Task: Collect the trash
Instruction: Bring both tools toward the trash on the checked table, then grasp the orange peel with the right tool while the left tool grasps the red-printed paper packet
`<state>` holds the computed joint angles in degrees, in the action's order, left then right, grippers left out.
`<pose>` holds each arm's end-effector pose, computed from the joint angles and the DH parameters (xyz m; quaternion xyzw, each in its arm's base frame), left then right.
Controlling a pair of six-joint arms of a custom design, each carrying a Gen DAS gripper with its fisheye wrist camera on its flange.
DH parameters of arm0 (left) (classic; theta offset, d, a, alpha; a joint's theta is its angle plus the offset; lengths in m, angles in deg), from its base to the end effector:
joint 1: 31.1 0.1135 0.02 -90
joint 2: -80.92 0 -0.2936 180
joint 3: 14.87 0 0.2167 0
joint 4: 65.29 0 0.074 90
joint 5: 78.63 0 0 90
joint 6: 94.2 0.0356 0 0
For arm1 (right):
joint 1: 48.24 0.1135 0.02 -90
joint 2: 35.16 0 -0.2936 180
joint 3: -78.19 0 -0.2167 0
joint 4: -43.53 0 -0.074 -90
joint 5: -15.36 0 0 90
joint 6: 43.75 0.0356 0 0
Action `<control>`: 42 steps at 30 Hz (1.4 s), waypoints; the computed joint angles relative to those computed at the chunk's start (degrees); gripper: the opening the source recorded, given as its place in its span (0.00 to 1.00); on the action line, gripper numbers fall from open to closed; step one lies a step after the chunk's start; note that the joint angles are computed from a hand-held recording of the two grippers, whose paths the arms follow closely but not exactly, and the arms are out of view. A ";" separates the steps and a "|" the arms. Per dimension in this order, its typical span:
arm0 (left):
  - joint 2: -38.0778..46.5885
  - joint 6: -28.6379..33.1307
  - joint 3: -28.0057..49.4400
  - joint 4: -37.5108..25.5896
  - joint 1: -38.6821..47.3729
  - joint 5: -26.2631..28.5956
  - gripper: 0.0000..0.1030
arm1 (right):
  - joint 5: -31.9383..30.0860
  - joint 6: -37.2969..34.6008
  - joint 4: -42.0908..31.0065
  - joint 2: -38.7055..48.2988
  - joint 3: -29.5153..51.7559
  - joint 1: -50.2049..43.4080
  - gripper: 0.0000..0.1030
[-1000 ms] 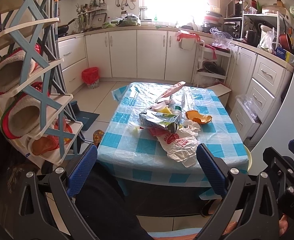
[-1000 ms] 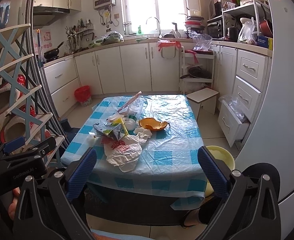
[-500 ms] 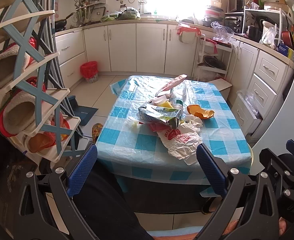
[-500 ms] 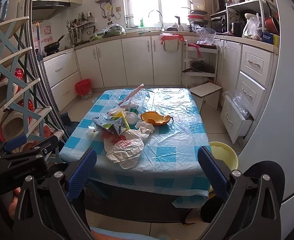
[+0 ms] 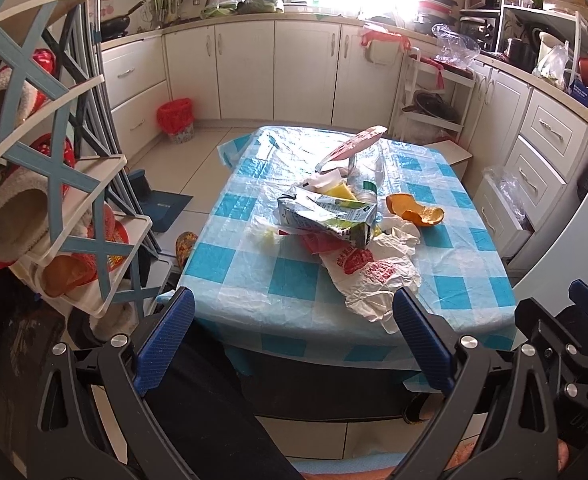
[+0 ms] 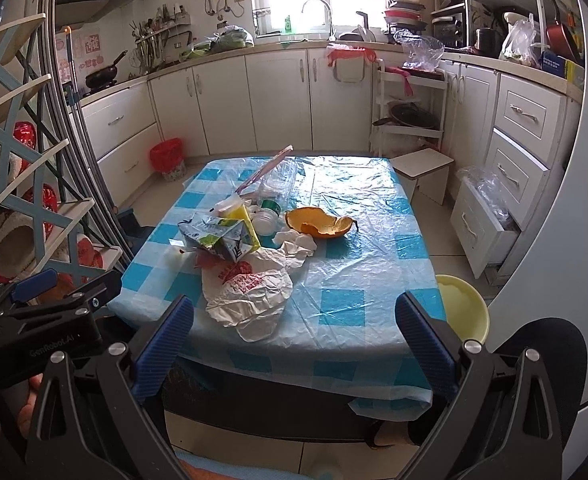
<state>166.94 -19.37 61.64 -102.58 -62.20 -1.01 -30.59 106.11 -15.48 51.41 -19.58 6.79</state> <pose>0.2504 -0.1421 0.2913 0.0888 0.9209 -0.0516 0.3759 0.1711 0.2015 0.3012 0.1244 0.8976 -0.0163 0.4225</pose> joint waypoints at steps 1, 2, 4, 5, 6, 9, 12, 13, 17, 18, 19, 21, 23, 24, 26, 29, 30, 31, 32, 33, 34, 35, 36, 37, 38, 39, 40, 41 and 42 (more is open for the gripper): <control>0.87 0.04 0.39 0.15 0.24 0.09 0.92 | -0.50 -0.56 0.65 0.23 -0.14 -0.52 0.94; 1.58 0.09 0.72 0.24 0.40 0.12 0.92 | -0.99 -1.11 1.30 0.36 -0.37 -1.06 0.94; 2.78 0.18 1.39 0.12 0.74 0.42 0.92 | -2.00 -2.18 2.60 0.72 -0.79 -2.28 0.94; 3.38 0.20 1.62 0.22 0.88 0.52 0.92 | -2.55 -2.58 3.20 0.90 -0.98 -2.80 0.94; 3.97 0.25 1.89 0.22 1.06 0.65 0.92 | -3.09 -2.99 3.70 1.06 -1.17 -3.32 0.94; 5.33 0.27 2.30 0.23 1.32 0.82 0.92 | -4.63 -3.80 4.85 1.41 -1.77 -4.49 0.94; 6.38 0.09 2.76 0.16 1.32 0.78 0.92 | -5.57 -4.26 5.70 1.33 -2.53 -5.23 0.94; 6.54 0.16 2.77 0.25 1.43 0.84 0.92 | -5.68 -4.28 5.87 1.33 -2.65 -5.37 0.94; 6.75 0.26 2.87 0.18 0.85 0.23 0.92 | -5.71 -4.29 6.74 0.62 -3.75 -5.75 0.94; 6.79 0.38 2.83 0.26 0.69 -0.08 0.92 | -5.67 -4.51 7.05 0.60 -3.83 -6.00 0.94; 6.94 0.46 2.86 0.36 0.50 -0.51 0.92 | -5.48 -4.56 7.41 0.48 -4.06 -6.16 0.94; 7.00 0.76 2.88 0.49 0.70 -0.56 0.92 | -5.39 -4.62 8.39 -0.09 -4.84 -6.81 0.94; 7.22 0.89 2.99 0.93 0.87 -0.91 0.92 | -5.76 -5.11 9.77 -0.44 -5.63 -7.89 0.94; 7.32 0.99 3.07 1.28 1.11 -0.88 0.92 | -5.98 -5.51 10.48 -0.54 -5.97 -8.52 0.94; 7.79 1.50 3.56 2.02 1.69 -0.94 0.92 | -6.61 -6.34 12.15 -0.86 -6.88 -9.98 0.94; 9.20 3.14 5.25 2.94 2.50 -0.95 0.92 | -8.10 -7.66 14.86 -1.28 -8.41 -12.82 0.94; 9.83 3.69 6.01 3.22 2.62 -1.00 0.92 | -8.59 -8.13 15.75 -1.36 -8.94 -13.86 0.94; 10.82 4.29 7.15 3.42 2.73 -1.14 0.92 | -9.22 -8.84 16.95 -1.34 -9.57 -15.12 0.94; 11.73 4.60 8.15 3.50 2.79 -1.29 0.92 | -10.15 -9.61 18.16 -1.26 -10.23 -16.48 0.94; 12.99 5.01 9.60 3.31 3.02 -1.12 0.92 | -11.33 -10.40 19.59 -1.11 -11.02 -18.01 0.94; 14.39 5.35 11.18 2.99 3.17 -0.88 0.92 | -12.51 -11.02 21.03 -0.79 -11.74 -19.54 0.94; 15.86 5.73 12.92 2.52 3.28 -0.73 0.92 | -14.02 -11.84 22.60 -0.35 -12.43 -21.42 0.94; 17.57 6.21 14.88 2.31 3.44 -0.74 0.92 | -15.54 -12.55 23.87 0.16 -12.95 -23.24 0.94; 19.26 6.62 17.00 1.99 3.49 -0.98 0.92 | -16.96 -13.28 25.26 0.65 -13.52 -24.98 0.94; 21.12 7.07 19.51 1.41 3.55 -1.16 0.92 | -18.72 -14.18 26.84 1.30 -14.01 -26.94 0.94; 22.95 7.51 21.73 1.20 3.52 -1.29 0.92 | -20.72 -14.87 28.11 2.12 -14.25 -28.91 0.94; 24.86 8.05 24.45 0.47 3.54 -1.42 0.92 | -22.80 -15.58 29.48 3.04 -14.40 -31.03 0.94; 26.98 8.45 27.57 -0.51 3.44 -1.64 0.92 | -24.73 -16.40 31.22 4.11 -14.56 -33.00 0.94; 29.20 8.76 31.03 -1.73 3.27 -1.73 0.92 | -26.47 -17.30 32.49 5.42 -14.32 -34.89 0.94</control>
<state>196.15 -10.62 92.67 -104.30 -58.93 -2.74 -57.06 88.80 17.02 56.83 -33.90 -28.10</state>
